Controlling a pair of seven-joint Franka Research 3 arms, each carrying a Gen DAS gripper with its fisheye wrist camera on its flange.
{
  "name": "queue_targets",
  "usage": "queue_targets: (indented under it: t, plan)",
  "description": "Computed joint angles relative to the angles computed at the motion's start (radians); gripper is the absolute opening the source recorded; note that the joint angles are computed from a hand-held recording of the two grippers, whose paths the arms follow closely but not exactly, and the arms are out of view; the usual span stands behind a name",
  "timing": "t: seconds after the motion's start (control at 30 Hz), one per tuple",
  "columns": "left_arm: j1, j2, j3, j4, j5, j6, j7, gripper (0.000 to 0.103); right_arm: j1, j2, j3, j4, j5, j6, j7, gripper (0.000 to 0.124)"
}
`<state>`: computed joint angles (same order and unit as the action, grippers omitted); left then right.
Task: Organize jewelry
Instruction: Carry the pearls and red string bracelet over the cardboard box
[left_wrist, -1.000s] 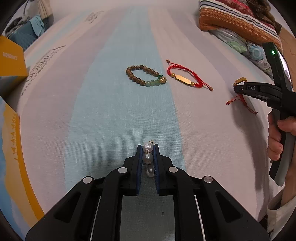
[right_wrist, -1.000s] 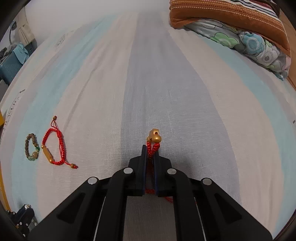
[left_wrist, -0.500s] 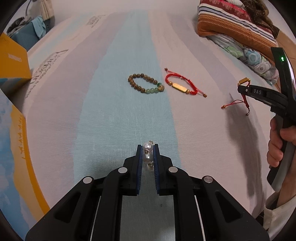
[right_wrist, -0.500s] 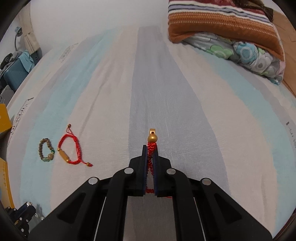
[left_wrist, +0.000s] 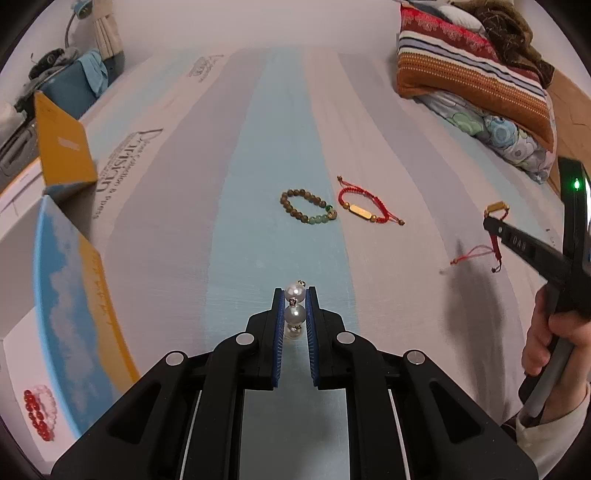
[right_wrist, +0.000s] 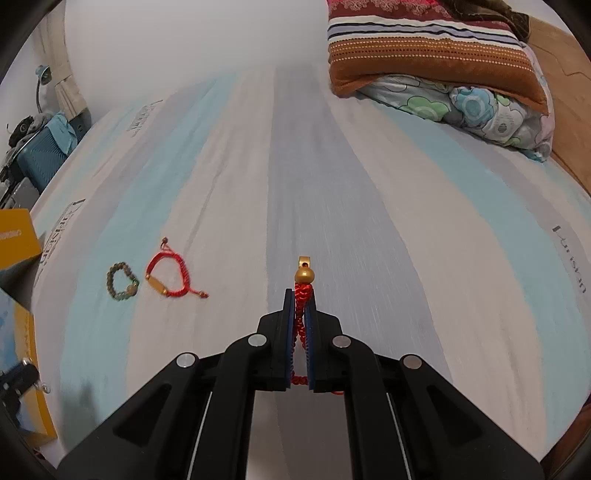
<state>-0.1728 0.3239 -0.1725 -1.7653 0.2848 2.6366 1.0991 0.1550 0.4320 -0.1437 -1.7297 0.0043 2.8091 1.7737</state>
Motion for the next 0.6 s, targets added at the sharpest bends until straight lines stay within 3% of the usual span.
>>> queue_targets:
  t: [0.37, 0.6]
  plan:
    - [0.019, -0.128, 0.004, -0.117, 0.004, 0.036, -0.014, 0.011, 0.033, -0.150, 0.011, -0.163, -0.040, 0.044, 0.029, 0.004]
    - [0.041, -0.222, 0.008, -0.197, -0.005, 0.050, -0.009, 0.011, 0.076, -0.221, 0.015, -0.215, -0.148, 0.050, 0.129, 0.004]
